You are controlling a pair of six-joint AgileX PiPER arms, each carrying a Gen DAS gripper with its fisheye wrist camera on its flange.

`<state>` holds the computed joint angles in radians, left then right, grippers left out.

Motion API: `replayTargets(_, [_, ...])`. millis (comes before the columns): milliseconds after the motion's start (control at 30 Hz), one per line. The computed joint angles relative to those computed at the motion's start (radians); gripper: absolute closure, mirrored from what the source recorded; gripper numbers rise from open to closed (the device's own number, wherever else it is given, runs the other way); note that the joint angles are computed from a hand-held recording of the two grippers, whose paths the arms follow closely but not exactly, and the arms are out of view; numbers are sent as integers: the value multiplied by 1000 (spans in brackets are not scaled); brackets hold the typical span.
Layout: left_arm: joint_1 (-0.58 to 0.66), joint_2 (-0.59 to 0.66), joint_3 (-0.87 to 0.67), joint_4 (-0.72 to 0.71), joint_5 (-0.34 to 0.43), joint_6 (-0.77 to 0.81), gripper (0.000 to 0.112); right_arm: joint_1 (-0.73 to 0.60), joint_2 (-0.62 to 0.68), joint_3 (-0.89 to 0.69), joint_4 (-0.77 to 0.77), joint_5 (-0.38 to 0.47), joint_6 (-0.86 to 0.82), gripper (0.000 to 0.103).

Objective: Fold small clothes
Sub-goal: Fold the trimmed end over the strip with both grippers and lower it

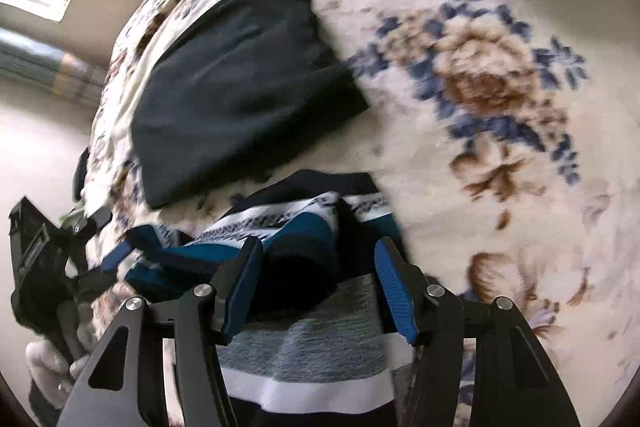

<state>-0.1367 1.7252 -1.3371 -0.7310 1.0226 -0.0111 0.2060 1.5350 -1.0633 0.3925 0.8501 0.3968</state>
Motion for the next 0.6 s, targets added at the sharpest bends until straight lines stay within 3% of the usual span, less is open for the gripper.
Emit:
replayTargets(167, [-109,-43,15,204,59,-84,49,57,82,-113,8,199,-42,43])
replayTargets(267, [-177,-11,40,267,43,-106,49,118,172,-178,-11,279,-81,43])
replayTargets(333, [-202,59,20,263,17,-109,49,156,223,-210,-75,248,-46,43])
replayTargets(500, [-156,216,-124,203,-37,-118,49,118,276,-225,-170,23,62,43])
replayTargets(600, [-115,241,-186,197,-5,-127,49,76,259,-236,-204,19,102,43])
